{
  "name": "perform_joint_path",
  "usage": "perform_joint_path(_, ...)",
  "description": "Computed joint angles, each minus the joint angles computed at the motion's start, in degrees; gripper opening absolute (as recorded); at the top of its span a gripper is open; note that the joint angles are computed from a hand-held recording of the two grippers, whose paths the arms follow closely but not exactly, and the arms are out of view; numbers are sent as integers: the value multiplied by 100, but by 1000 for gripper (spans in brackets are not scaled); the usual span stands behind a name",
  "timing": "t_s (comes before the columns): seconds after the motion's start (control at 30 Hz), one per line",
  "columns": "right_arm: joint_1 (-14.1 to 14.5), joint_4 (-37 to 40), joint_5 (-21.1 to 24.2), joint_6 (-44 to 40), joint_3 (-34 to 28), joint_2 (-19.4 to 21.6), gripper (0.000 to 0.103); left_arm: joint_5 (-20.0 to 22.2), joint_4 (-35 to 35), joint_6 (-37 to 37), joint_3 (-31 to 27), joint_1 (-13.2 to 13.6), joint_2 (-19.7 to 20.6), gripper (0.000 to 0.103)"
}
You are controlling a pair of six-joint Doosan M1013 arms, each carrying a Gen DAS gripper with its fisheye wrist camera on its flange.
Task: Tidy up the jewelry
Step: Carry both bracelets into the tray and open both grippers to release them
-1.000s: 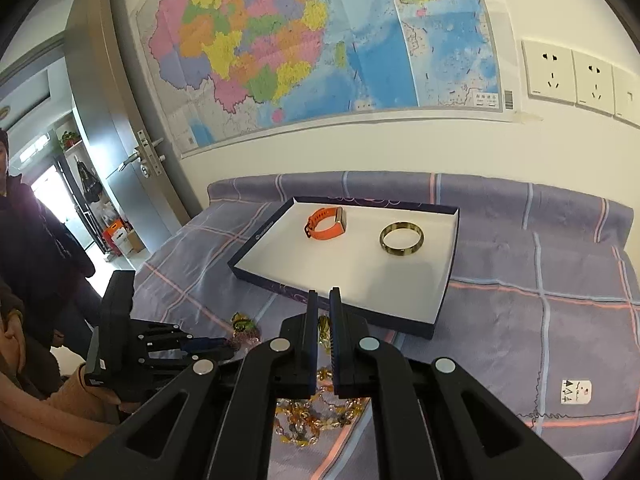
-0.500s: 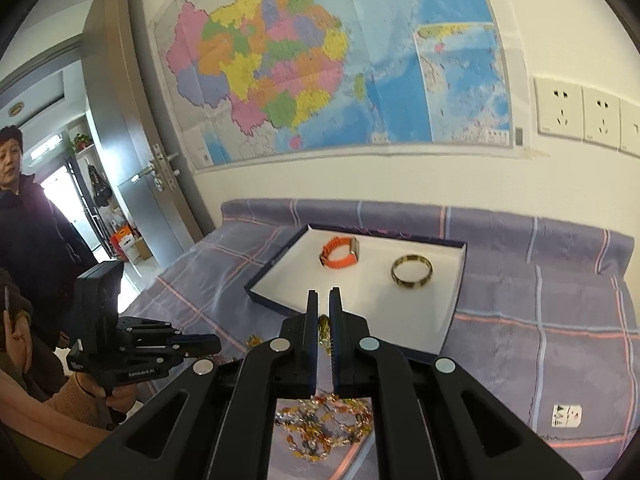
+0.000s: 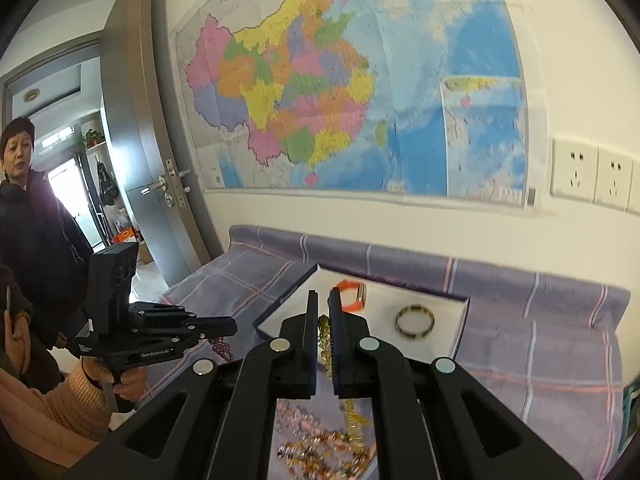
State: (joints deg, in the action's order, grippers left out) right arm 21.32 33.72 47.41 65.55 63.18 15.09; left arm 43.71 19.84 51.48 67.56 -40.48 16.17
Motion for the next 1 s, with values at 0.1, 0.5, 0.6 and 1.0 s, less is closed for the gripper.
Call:
perform_joint_path(0.1,4,-14,0,27,-196,107,4,84,-8,71,-207,64,122,6)
perform_joint_path(0.5,44,-429,105,452,-1037,712,4,418,-259,343,-929,320,642,6)
perform_joint_path(0.6,43,-548,181,603,-1190,875,4,501,-238,328,-1084,347,766,6)
perform_joint_path(1.0,32,-889,237,908,-1237,1210,4,957,-562,371,-1418,472,1175,6)
